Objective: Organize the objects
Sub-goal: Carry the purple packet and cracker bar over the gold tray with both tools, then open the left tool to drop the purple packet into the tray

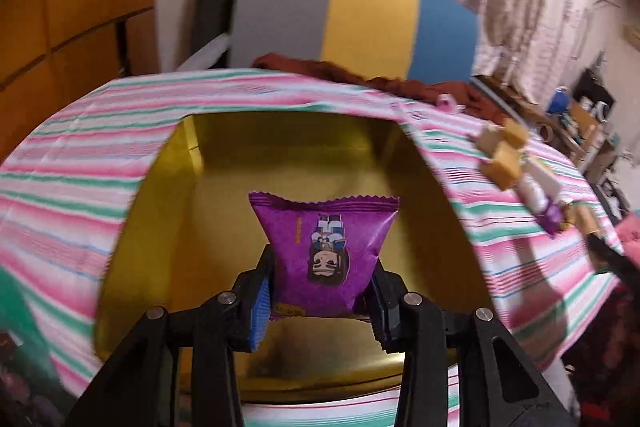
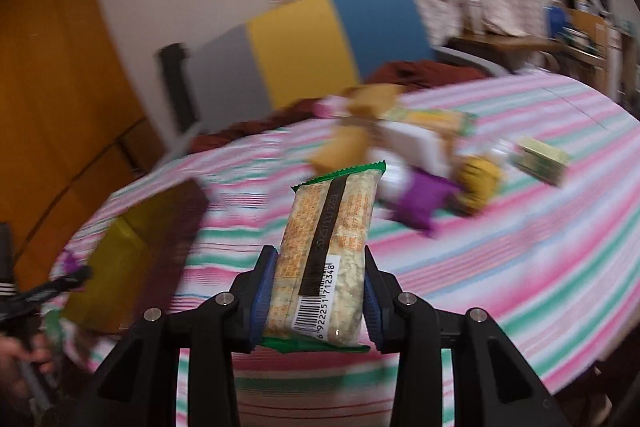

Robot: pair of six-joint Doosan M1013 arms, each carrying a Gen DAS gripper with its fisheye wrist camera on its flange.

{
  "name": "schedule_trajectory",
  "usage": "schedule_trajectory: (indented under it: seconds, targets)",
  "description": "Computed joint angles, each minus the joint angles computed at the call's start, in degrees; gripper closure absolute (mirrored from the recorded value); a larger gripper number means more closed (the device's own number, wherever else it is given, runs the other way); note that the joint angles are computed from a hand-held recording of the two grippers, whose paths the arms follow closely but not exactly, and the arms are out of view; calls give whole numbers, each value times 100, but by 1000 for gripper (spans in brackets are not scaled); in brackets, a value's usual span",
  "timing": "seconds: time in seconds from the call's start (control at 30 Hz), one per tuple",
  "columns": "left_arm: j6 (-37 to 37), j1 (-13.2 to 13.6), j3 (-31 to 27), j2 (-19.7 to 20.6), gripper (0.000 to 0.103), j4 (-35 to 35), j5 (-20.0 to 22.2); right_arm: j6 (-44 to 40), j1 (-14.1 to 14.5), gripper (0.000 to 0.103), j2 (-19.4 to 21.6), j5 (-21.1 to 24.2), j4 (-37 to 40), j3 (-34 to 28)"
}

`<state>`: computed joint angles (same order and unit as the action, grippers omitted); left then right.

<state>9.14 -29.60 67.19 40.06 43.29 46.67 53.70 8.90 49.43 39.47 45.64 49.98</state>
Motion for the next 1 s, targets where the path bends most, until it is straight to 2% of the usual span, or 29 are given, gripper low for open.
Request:
schedule_trajectory:
  seconds: [0.13, 0.33, 0.53, 0.6, 0.67, 0.8, 0.83, 0.87, 0.93, 1.0]
  targets:
    - [-40, 97, 98, -42, 62, -265, 196, -595, 159, 64, 11, 573, 533, -197]
    - [85, 194, 238, -105, 62, -421, 362, -1117, 375, 64, 38, 1065, 907, -365]
    - [250, 265, 166, -37, 61, -891, 648, -996, 581, 64, 238, 1537, 763, -777]
    - [305, 271, 113, -29, 46, -1060, 762, -899, 641, 64, 332, 1715, 722, -945]
    - [130, 250, 167, -98, 35, -981, 689, -806, 701, 64, 415, 1850, 632, -1080]
    - [-540, 172, 244, -252, 27, -497, 760, -492, 798, 64, 608, 2176, 339, -1387]
    - [-926, 136, 314, -317, 23, -204, 782, -361, 823, 64, 701, 2326, 257, -1544]
    - [-1215, 101, 336, -347, 19, 14, 904, -300, 826, 64, 737, 2440, 195, -1606]
    - [-1907, 9, 407, -412, 5, 568, 1209, -83, 868, 64, 855, 2642, 17, -1810]
    - [-2280, -56, 432, -435, 3, 915, 1511, 56, 910, 64, 977, 2820, -44, -2021]
